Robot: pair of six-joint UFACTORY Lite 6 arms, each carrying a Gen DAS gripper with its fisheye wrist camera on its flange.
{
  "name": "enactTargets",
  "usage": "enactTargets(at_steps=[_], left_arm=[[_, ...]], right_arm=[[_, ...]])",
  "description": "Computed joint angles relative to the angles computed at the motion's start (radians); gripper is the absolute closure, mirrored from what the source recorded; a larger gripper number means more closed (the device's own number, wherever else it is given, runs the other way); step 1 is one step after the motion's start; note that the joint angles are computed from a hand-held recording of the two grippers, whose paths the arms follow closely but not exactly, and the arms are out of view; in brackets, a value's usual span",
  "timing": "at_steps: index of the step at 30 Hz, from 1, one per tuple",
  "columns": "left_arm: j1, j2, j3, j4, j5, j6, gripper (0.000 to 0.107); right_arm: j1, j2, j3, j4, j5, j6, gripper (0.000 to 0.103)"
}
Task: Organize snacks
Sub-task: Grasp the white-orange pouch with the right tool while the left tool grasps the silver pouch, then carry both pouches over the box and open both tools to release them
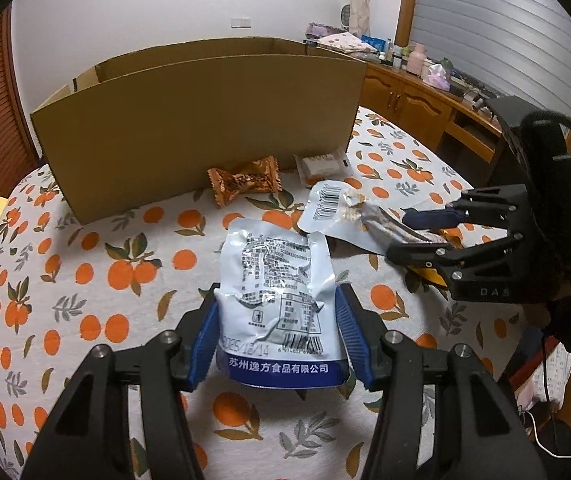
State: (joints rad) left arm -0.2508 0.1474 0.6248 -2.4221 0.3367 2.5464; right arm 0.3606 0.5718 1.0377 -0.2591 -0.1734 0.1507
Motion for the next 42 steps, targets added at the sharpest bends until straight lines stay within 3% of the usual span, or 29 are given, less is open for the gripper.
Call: enactTargets(at_steps=[23, 31, 37, 42], left_arm=[[0.085, -0.091, 0.015, 0.126, -0.007, -0.103, 0.053], [0.135, -0.107, 0.099, 0.282, -0.017, -0.232, 0.053], [0.168, -0.078, 0.207, 0.429, -0.025, -0.364, 0.053], [0.196, -0.014, 0.327, 0.562, -0.025, -0.491, 0.053]], right_arm=[[0.015, -0.131, -0.108, 0.061, -0.069, -0.032, 0.062], [0.024, -0.191, -0.082, 0.036, -0.046, -0.017, 0.061], [0.020, -0.189, 0.004, -0.096, -0.009, 0.100, 0.061], [0.012, -0.154, 0.116, -0.312, 0.024, 0.298, 0.061]])
